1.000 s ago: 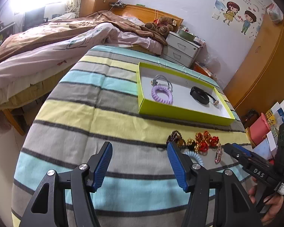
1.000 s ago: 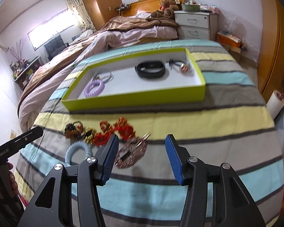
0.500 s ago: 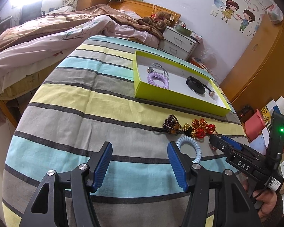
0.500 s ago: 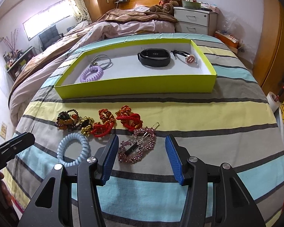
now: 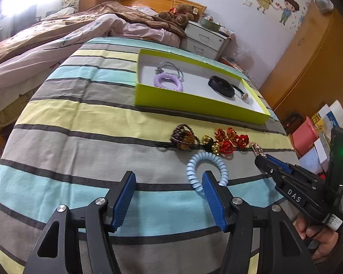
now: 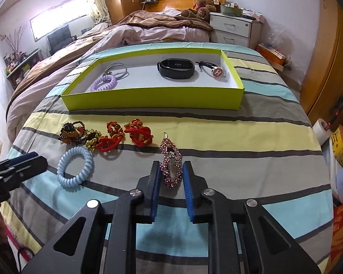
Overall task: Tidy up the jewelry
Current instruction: 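Grasp the pink rhinestone hair clip with the right tool while the left tool grasps the light-blue coil hair tie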
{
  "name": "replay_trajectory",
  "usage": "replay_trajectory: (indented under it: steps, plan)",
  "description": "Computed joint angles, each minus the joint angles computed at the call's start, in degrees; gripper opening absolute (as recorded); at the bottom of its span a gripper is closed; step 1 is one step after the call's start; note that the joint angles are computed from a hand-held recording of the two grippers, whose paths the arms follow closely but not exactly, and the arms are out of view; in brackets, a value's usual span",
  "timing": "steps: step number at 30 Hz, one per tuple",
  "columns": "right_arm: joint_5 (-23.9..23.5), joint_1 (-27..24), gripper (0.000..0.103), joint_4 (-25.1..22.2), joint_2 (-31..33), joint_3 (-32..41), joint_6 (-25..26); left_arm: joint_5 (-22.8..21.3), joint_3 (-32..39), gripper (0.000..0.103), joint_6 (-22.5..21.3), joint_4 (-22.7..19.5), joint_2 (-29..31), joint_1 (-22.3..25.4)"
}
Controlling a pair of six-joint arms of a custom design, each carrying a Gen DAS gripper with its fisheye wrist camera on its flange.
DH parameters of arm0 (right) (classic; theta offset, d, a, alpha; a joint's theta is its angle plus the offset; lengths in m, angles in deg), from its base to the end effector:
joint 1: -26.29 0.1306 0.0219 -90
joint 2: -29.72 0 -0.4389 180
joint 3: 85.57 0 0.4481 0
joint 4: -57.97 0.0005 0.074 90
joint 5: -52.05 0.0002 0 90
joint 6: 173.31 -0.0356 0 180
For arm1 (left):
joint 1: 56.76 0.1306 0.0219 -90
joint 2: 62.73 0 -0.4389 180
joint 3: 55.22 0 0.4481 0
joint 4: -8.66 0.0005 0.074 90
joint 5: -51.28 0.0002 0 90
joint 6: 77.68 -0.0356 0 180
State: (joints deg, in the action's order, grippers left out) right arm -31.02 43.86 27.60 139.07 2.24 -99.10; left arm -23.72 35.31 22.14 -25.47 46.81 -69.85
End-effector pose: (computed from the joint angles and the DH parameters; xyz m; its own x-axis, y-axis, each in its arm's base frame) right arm 0.6225 0.1921 0.2940 -0.7842 0.0350 -0.6195 -0.0159 0.9969 0.0765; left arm 0.6379 -0.1583 0.3114 -0.8310 0.0241 -0.5558 0.2317 0.9233 -0.3064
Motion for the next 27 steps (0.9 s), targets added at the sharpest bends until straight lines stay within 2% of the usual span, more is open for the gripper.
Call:
replay_trajectory:
  steps: [2, 7, 12, 21, 23, 25, 27]
  plan:
    - [0.08, 0.01, 0.014, 0.54, -0.26, -0.35, 0.30, -0.57, 0.11, 0.060, -0.11, -0.15, 0.19, -0.49]
    - [-0.77, -0.54, 0.009, 2.06, -1.21, -1.55, 0.86, -2.94, 1.15, 0.060, -0.57, -0.45, 1.01, -1.52]
    - [-1.18, -0.90, 0.009, 3.16, -2.00, -2.51, 1.47, -8.10, 2.45, 0.060, -3.68, -1.49, 1.91, -2.94]
    - [-2.90, -1.60, 0.009, 4.55, -2.54, -3.22, 1.47, -14.30, 4.00, 0.059, -7.65, -1.79, 3.42, -5.07]
    - [-3.13, -1.64, 0.009, 4.79, -2.58, -3.31, 1.51, -15.25, 4.06, 0.055, -8.81, -1.72, 3.48, -5.48]
    - [-3.38, -1.70, 0.009, 4.88, -2.64, -3.37, 1.48, -15.10, 3.88, 0.042, -10.47, -1.52, 3.28, -5.80]
    - [-3.56, -1.76, 0.009, 5.08, -2.75, -3.49, 1.48, -15.21, 3.78, 0.033, -11.41, -1.66, 3.09, -6.09]
